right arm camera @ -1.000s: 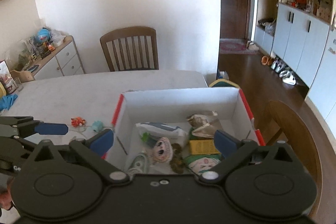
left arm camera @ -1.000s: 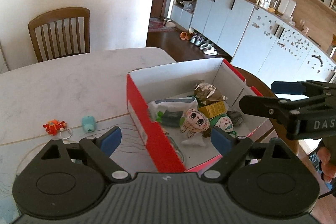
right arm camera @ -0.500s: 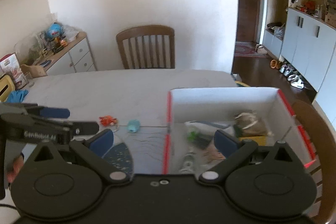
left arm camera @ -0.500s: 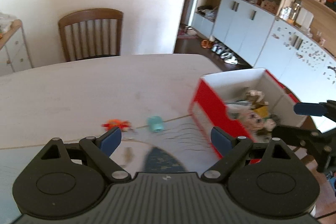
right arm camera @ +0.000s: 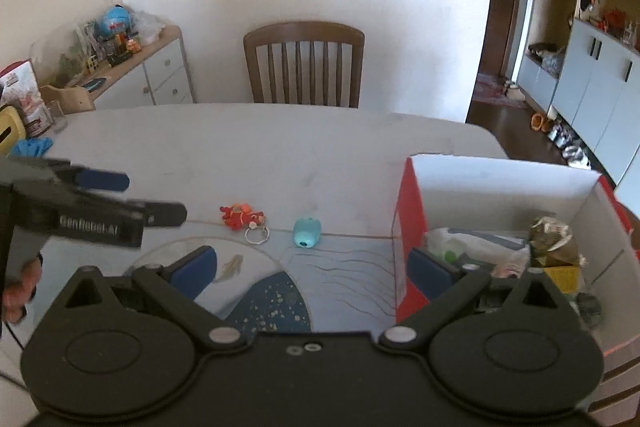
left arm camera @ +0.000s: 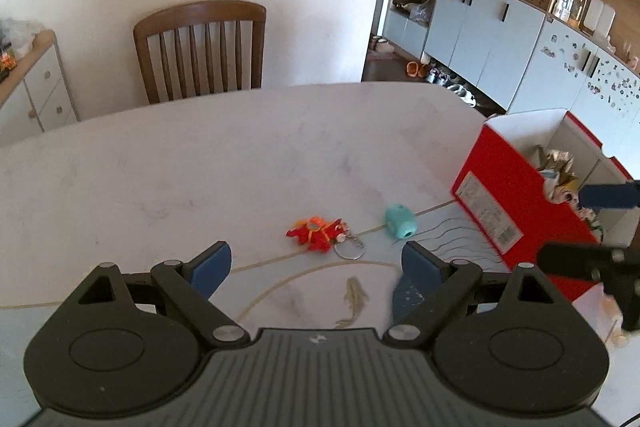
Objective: Organize objects
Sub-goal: 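Withdraw both tools from the shoebox toward the keychain and teal toy on the table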
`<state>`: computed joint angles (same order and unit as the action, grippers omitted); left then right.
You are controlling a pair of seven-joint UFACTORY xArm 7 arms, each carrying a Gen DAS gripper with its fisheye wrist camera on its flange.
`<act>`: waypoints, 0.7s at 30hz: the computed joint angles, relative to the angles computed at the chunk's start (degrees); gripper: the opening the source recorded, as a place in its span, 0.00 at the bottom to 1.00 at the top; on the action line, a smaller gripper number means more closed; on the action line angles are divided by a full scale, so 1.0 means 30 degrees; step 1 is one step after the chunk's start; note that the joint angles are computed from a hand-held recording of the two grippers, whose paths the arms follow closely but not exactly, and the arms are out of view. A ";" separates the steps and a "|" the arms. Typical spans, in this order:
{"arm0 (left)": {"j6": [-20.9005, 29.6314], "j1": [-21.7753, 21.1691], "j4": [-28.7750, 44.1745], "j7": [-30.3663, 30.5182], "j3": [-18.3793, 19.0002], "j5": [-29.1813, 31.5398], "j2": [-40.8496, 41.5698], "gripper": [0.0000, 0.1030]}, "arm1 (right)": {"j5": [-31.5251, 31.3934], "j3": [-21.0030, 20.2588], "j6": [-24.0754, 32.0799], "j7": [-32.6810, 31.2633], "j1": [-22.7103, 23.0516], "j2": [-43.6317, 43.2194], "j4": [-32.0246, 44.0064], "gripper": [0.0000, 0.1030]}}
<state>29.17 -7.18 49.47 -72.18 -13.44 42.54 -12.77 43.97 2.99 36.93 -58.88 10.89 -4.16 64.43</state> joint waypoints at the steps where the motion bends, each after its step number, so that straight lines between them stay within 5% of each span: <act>1: -0.0311 0.0131 -0.0142 -0.0175 0.0045 0.0274 0.0153 0.90 | -0.0173 0.0095 -0.0152 0.0361 0.0042 0.0266 0.0157 0.96; 8: -0.1676 0.0446 -0.0181 -0.2218 0.0423 0.3091 0.1794 0.90 | -0.1468 0.0970 -0.0237 0.3059 0.0145 0.2720 0.2170 0.86; 21: -0.1966 -0.1078 0.1611 -0.5141 0.2531 0.6263 0.4941 0.90 | -0.5042 0.2068 -0.0599 0.7899 0.0254 0.6028 0.4266 0.69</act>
